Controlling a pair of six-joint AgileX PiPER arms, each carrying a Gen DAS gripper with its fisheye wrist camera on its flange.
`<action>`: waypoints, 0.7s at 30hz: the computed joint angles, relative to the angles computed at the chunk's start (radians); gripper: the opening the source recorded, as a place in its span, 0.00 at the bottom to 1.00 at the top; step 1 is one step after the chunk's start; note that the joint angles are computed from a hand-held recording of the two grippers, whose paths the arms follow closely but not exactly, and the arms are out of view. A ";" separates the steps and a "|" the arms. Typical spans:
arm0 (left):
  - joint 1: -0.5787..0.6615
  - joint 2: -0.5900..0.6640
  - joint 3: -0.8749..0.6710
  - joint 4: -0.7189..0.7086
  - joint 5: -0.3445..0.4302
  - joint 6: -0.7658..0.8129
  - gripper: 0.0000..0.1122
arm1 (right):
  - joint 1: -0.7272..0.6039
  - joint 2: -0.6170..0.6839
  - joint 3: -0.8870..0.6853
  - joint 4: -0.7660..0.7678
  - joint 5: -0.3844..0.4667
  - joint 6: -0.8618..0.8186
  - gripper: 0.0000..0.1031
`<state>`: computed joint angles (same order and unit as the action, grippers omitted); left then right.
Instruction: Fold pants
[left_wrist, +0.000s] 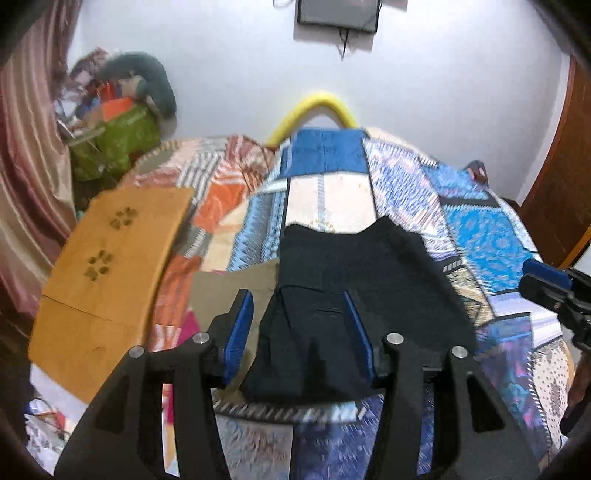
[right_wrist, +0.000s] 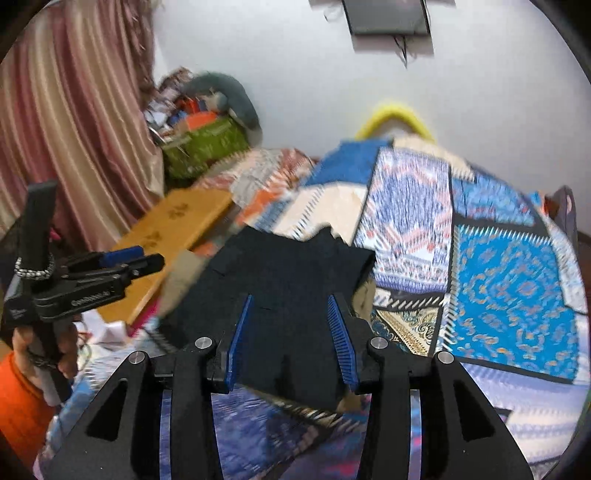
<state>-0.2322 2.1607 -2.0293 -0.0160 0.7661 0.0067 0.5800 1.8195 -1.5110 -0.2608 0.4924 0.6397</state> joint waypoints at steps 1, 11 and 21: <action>-0.011 -0.061 0.065 0.029 -0.025 -0.017 0.45 | 0.009 -0.014 0.002 -0.015 -0.002 0.012 0.37; -0.123 -0.623 0.473 0.110 -0.096 -0.100 0.45 | 0.308 -0.323 0.102 -0.503 0.181 0.467 0.37; -0.509 -1.079 0.708 0.575 0.007 -0.543 0.45 | 0.815 -0.459 0.146 -0.954 0.580 0.786 0.37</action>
<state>-0.7415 1.0820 -1.3217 0.5594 0.7735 -0.5362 1.3952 1.3608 -1.3654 -1.2148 1.0727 1.4260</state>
